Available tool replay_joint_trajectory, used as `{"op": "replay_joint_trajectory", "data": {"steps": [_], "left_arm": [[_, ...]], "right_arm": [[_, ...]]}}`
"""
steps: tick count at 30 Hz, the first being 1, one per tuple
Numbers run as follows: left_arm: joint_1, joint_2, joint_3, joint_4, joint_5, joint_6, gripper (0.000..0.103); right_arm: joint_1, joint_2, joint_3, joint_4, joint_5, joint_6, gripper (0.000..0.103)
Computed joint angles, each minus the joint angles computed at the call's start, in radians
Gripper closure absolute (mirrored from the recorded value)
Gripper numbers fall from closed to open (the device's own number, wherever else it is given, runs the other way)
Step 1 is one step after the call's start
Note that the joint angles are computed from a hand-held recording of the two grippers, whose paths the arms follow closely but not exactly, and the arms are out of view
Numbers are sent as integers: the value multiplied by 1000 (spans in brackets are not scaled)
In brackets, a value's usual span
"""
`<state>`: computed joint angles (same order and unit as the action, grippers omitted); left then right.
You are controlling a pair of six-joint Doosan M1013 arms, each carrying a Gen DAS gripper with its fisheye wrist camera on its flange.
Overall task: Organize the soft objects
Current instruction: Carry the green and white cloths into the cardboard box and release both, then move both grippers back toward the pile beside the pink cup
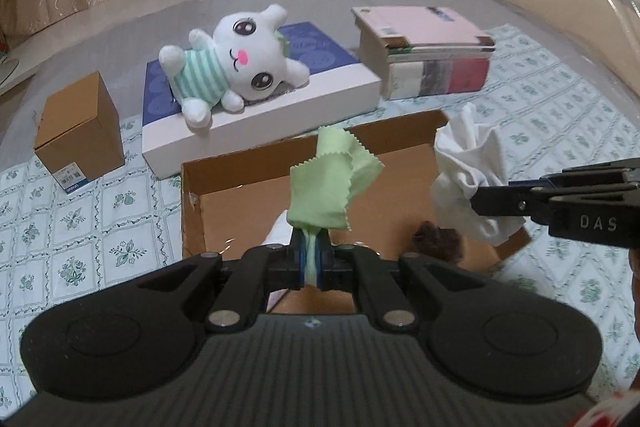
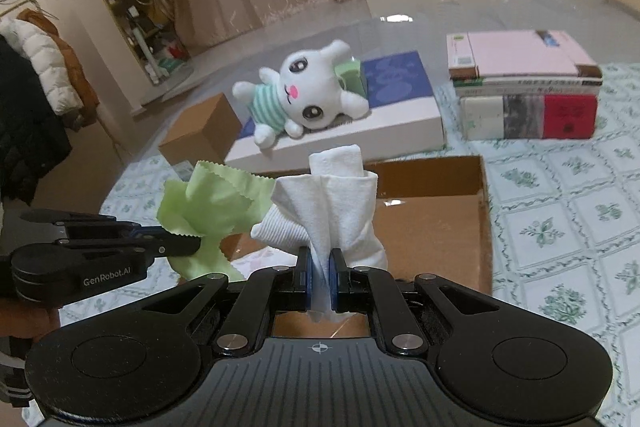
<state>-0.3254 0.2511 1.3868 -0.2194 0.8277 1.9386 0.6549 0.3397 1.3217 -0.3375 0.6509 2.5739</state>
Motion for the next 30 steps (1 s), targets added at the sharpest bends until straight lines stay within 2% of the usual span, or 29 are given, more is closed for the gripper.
{"op": "replay_joint_trajectory", "data": {"steps": [4, 5, 6, 7, 13, 15, 16, 17, 18, 19, 24, 30], "left_arm": [[-2, 22, -15, 18, 4, -12, 94], [-2, 25, -17, 20, 3, -15, 85], [-4, 27, -18, 29, 1, -23, 71], [-5, 28, -18, 36, -1, -28, 66], [3, 13, -12, 16, -12, 1, 65], [9, 6, -11, 2, -17, 4, 65], [11, 3, -10, -2, -20, 5, 65], [13, -2, -7, -2, -26, 4, 65], [16, -6, -5, -5, -30, 4, 65], [19, -12, -2, -12, -33, 8, 65], [35, -51, 23, -54, -44, 23, 65], [56, -144, 98, -140, -72, 47, 65]], "right_arm": [[-11, 24, -17, 33, 10, -18, 95], [-12, 29, -22, 34, 13, -17, 95], [-14, 32, -23, 34, 15, -12, 95], [-15, 36, -26, 35, 16, -6, 95], [-19, 42, -24, 39, 5, 13, 94], [-18, 41, -22, 31, -3, 23, 86], [-17, 39, -19, 20, -11, 36, 69], [-16, 36, -14, 5, -20, 53, 41], [-13, 33, -12, -19, -26, 77, 31], [-8, 29, -7, -55, -33, 107, 27], [6, 6, 1, -96, -25, 138, 27], [62, -48, 37, -223, -2, 251, 27]]}}
